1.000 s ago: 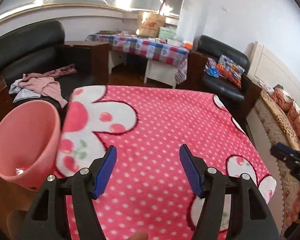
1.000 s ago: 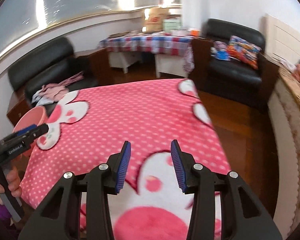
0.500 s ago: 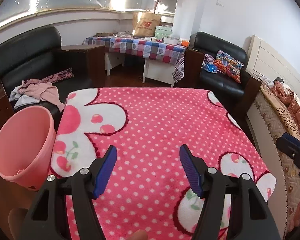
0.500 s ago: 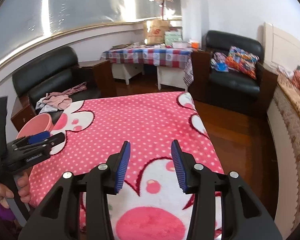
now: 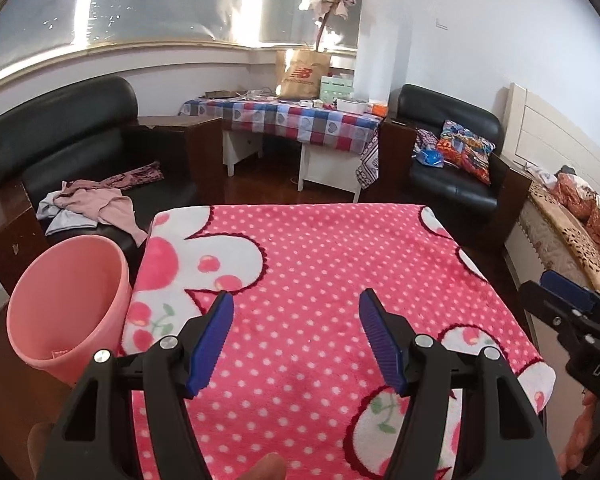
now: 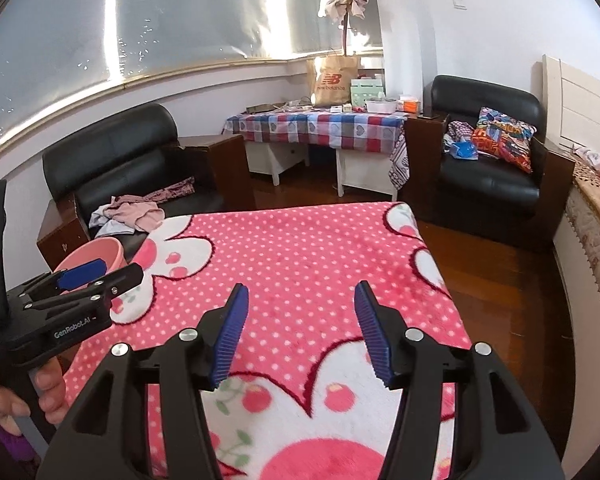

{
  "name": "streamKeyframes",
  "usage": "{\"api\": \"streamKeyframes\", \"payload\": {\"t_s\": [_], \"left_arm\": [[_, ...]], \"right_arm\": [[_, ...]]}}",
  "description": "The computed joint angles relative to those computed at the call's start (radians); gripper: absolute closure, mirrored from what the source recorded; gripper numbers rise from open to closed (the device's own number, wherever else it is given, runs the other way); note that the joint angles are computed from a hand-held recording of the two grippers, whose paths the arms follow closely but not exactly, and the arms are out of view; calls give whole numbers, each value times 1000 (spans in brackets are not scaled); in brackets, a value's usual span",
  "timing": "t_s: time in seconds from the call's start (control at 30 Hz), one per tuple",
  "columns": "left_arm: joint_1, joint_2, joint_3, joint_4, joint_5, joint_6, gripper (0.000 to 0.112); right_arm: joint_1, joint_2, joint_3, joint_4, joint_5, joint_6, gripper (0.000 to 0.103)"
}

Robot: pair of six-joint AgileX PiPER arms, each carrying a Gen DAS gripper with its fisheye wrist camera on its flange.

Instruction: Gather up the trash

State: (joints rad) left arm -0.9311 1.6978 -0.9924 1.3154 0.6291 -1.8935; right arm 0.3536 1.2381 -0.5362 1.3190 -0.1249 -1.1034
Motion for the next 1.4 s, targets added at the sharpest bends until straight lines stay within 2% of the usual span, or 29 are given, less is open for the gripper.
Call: {"api": "streamKeyframes", "payload": {"t_s": [0.13, 0.27, 0.43, 0.67, 0.87, 1.0, 1.13, 1.4], "left_arm": [[-5, 6, -23, -25, 22, 23, 48], [-19, 32, -60, -49, 69, 33, 48], [-33, 52, -87, -77, 120, 37, 52], [-43, 63, -97, -79, 155, 35, 54], [-44, 65, -99, -77, 164, 34, 55], [-43, 67, -100, -75, 164, 34, 55], [-43, 68, -101, -78, 162, 36, 55], [-3, 99, -110, -66, 135, 40, 55]], "right_arm": [[3, 28, -17, -121, -3, 135, 47], [0, 48, -30, -155, -1, 169, 47], [-10, 80, -34, -405, 9, 424, 47], [-4, 124, -49, -587, 7, 600, 47], [9, 144, -57, -608, -6, 611, 47], [1, 158, -65, -689, -2, 686, 47], [0, 162, -66, -681, -4, 678, 47], [-18, 222, -96, -774, -12, 744, 47]]}}
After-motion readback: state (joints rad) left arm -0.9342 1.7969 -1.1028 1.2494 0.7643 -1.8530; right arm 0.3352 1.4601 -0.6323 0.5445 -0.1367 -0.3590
